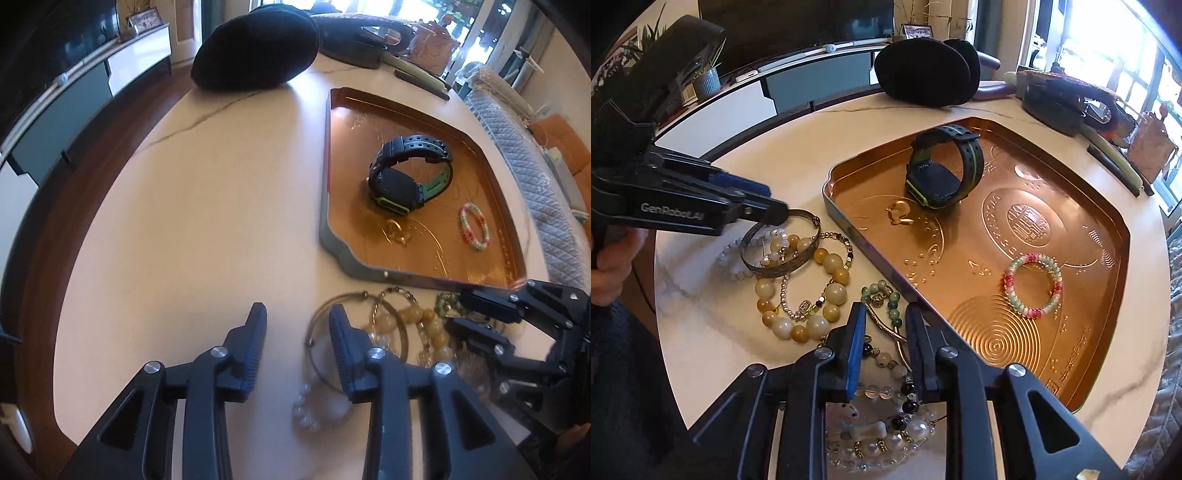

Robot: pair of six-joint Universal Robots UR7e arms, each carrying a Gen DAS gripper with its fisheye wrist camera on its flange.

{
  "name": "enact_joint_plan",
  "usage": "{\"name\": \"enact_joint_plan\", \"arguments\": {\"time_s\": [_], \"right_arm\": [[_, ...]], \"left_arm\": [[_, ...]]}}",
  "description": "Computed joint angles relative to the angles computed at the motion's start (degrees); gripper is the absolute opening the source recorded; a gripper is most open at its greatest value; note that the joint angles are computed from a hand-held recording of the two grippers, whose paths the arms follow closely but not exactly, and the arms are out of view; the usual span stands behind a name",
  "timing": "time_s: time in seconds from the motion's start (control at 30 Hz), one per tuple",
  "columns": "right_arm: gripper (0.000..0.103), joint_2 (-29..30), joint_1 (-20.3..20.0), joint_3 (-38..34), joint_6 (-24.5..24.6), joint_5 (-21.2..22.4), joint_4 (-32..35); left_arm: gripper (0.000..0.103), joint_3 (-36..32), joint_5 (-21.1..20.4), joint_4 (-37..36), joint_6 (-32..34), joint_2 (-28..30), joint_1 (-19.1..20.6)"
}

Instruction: Organize jewelry

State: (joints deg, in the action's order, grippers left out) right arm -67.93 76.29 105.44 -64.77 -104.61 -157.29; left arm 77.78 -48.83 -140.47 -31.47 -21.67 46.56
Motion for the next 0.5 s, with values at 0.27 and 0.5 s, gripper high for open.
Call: {"name": "enact_joint_plan", "arguments": {"time_s": [0.27, 0.5], "right_arm": [[0.007, -0.13, 0.28, 1.53, 0.0, -0.05, -2.22], [0.003, -3.3, -0.2, 2.08, 1.75, 4.09, -0.57]], "left_arm": [[0.004, -0.36, 0.44, -1.99, 5.55, 1.57, -0.93], [0.003, 5.26, -5.14, -12.23, 6.15, -2.95, -1.54]]}}
